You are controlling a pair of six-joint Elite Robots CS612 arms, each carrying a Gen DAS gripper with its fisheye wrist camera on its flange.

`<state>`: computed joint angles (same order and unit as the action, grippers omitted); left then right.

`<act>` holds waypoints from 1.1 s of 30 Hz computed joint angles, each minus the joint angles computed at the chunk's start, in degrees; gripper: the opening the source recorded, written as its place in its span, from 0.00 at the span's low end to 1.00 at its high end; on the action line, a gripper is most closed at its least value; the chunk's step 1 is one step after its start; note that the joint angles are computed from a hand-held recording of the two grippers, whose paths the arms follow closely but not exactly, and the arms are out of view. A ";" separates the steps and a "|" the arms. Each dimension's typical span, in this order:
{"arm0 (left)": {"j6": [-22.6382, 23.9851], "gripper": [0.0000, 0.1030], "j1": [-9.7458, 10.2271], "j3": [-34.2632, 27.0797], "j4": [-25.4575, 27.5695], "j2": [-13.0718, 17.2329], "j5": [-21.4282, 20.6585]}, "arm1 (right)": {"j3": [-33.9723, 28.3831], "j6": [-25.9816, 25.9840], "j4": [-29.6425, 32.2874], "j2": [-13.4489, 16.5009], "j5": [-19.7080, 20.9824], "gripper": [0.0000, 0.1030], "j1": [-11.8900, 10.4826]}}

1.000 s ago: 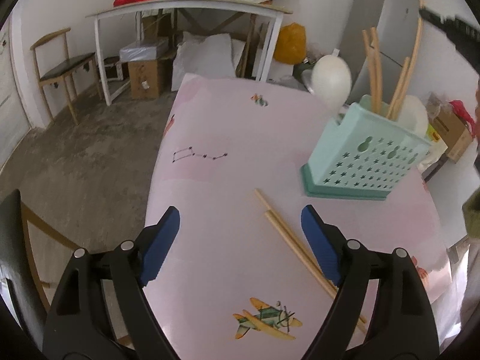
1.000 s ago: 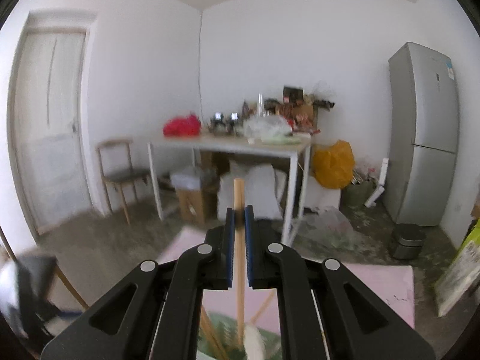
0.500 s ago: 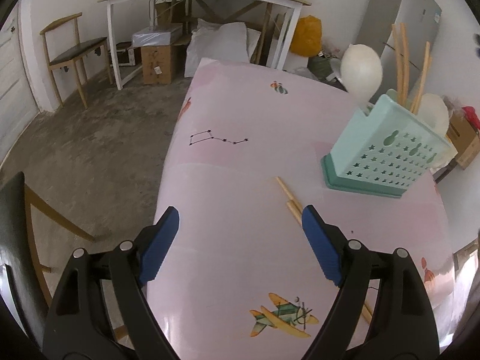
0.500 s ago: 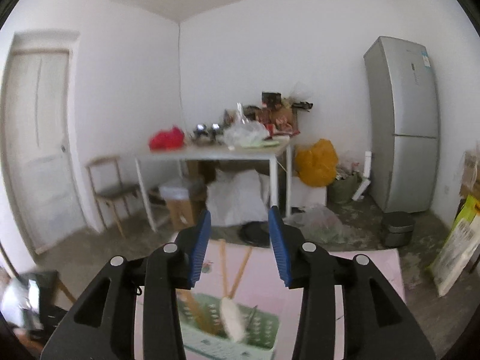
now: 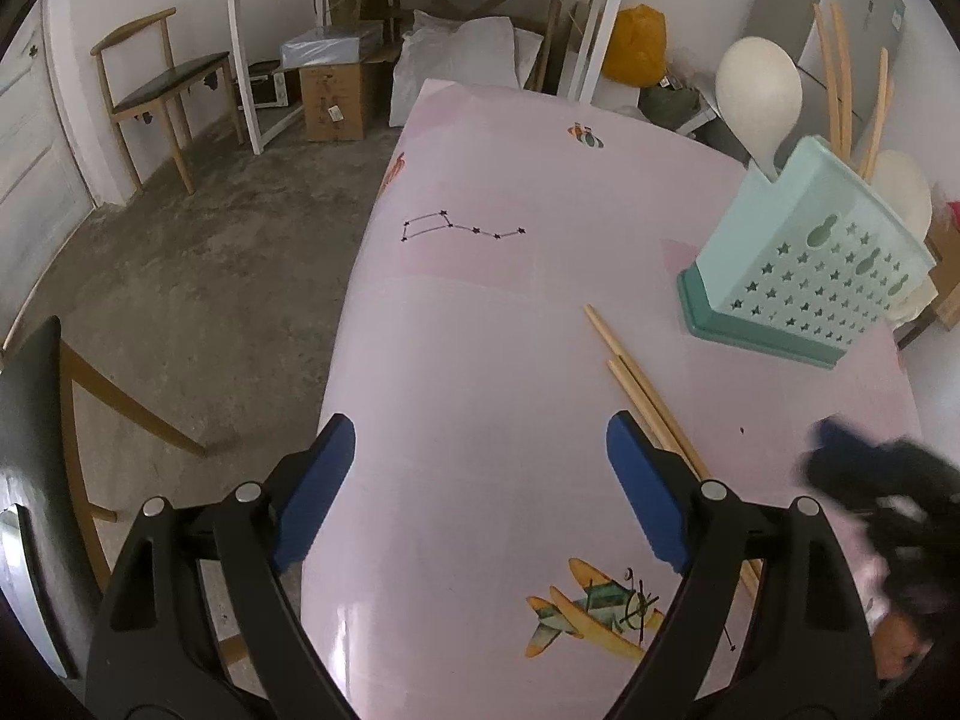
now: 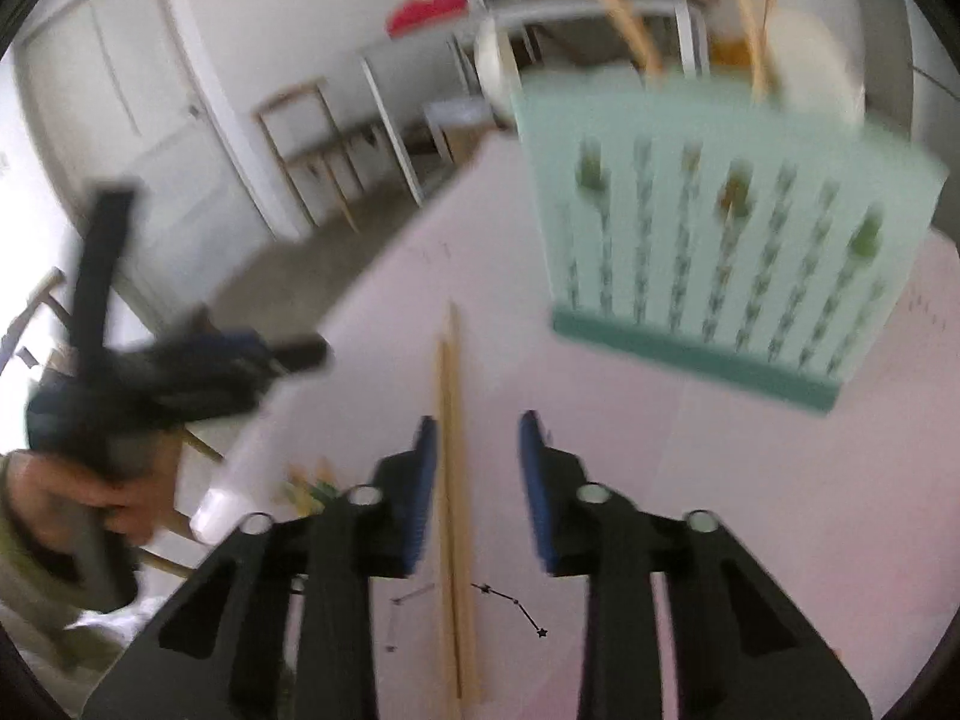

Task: Organize utensils
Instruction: 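Reach the right gripper to a wooden chopstick on the table and close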

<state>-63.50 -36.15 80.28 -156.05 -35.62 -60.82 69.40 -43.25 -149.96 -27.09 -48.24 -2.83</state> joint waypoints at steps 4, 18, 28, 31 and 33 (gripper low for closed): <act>0.15 0.79 -0.22 0.26 -0.20 -0.02 -0.13 | -1.41 -1.51 3.96 0.92 -1.82 0.16 0.50; 3.58 0.79 -0.49 0.27 -2.07 0.30 -0.37 | -2.26 -7.91 8.19 0.75 -4.89 0.09 1.98; 9.32 0.72 -0.63 -1.90 -5.51 2.01 -4.84 | -0.46 -4.44 3.18 0.04 -7.98 0.07 2.01; 9.57 0.70 -0.56 -2.82 -7.25 2.87 -8.72 | 0.33 -3.21 3.15 -0.41 -8.41 0.07 1.30; 10.61 0.67 -0.76 -3.97 -6.60 3.54 -9.79 | 1.35 -3.32 2.78 -0.94 -8.86 0.07 0.81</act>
<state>-52.89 -36.91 76.30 -162.65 -32.08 -70.61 70.75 -46.56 -147.17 -28.03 -57.10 -2.02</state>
